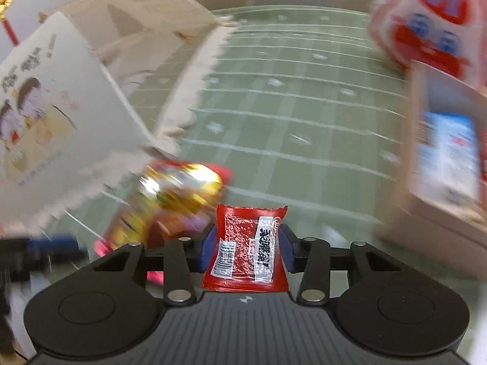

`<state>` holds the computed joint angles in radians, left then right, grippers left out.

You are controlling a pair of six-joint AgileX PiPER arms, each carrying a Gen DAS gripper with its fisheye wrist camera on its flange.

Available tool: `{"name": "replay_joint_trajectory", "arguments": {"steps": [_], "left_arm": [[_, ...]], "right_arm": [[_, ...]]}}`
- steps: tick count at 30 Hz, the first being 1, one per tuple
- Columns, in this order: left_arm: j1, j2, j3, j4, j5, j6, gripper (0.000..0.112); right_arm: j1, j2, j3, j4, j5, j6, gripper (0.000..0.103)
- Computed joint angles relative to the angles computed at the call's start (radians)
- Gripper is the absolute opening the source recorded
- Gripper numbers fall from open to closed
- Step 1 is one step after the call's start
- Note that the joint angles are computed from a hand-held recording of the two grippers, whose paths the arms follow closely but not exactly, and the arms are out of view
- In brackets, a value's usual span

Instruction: Organize snacks

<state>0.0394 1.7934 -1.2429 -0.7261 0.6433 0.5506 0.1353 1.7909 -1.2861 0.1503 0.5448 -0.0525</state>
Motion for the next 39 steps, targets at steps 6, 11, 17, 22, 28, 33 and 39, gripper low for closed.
{"name": "replay_joint_trajectory", "arguments": {"steps": [6,11,17,22,28,33,39], "left_arm": [[-0.084,0.122,-0.127,-0.014,-0.039,-0.014,0.052],[-0.14,0.12,-0.12,-0.114,-0.001,0.163,0.052],[-0.192,0.023,-0.009,-0.083,0.036,0.364,0.05],[-0.252,-0.1,0.144,0.227,-0.209,0.196,0.05],[-0.206,-0.039,0.036,0.35,-0.112,0.062,0.05],[-0.179,0.013,-0.048,0.35,-0.005,0.037,0.055],[-0.19,0.034,-0.092,0.321,0.074,0.021,0.056]], "right_arm": [[-0.069,-0.187,0.238,-0.016,-0.056,-0.008,0.056],[-0.106,-0.292,0.365,0.029,-0.078,-0.081,0.063],[-0.09,-0.329,0.442,-0.065,-0.136,-0.021,0.069],[-0.11,-0.339,0.463,0.006,-0.149,-0.077,0.069],[-0.127,-0.336,0.466,0.075,-0.153,-0.142,0.069],[-0.143,-0.367,0.489,0.127,-0.163,-0.206,0.069],[-0.19,-0.392,0.514,0.188,-0.162,-0.264,0.069]]}}
